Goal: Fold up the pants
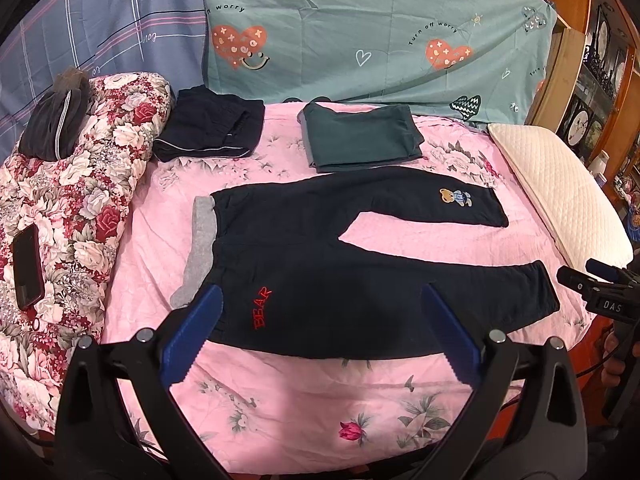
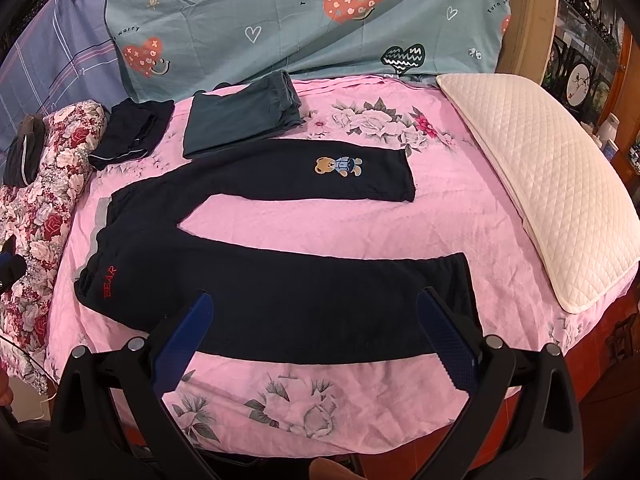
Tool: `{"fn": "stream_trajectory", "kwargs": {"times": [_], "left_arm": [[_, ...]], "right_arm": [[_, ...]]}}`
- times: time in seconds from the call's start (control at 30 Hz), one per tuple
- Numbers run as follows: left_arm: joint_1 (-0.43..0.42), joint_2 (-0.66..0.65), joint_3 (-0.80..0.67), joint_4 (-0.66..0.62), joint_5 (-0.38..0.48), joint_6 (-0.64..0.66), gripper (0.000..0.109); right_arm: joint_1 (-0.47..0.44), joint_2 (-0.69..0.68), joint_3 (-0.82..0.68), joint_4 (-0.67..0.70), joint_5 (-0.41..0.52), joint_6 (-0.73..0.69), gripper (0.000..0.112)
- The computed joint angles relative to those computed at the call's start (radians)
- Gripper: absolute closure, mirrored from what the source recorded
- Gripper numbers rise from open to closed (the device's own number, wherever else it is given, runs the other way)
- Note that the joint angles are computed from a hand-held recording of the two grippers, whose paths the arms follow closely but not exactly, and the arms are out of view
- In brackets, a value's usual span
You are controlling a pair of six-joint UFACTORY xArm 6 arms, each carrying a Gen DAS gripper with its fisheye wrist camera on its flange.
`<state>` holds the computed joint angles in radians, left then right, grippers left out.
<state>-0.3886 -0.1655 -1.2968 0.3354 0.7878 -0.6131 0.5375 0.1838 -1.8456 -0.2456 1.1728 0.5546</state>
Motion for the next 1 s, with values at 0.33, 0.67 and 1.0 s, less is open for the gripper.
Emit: {"fn": "stream_trajectory", "kwargs": {"times": [0.33,0.67,1.0], "left_arm": [[0.003,-0.004,0.006,0.002,0.002,-0.003,0.008],[0.002,0.039,-0.029,-0.001,0.023,-0.021,0.008],[-0.003,0.179,-0.139,0.023,0.095,-0.153,0.008]], "right_arm": [[-0.001,0.001,0.004,0.004,-0.006,-0.003,0.011],[-0.033,0.031,-0.021,0.045,0.001,-0.05,0.011],[-0.133,0.12,-0.083,0.172,-0.012,-0.243,0.011]]}}
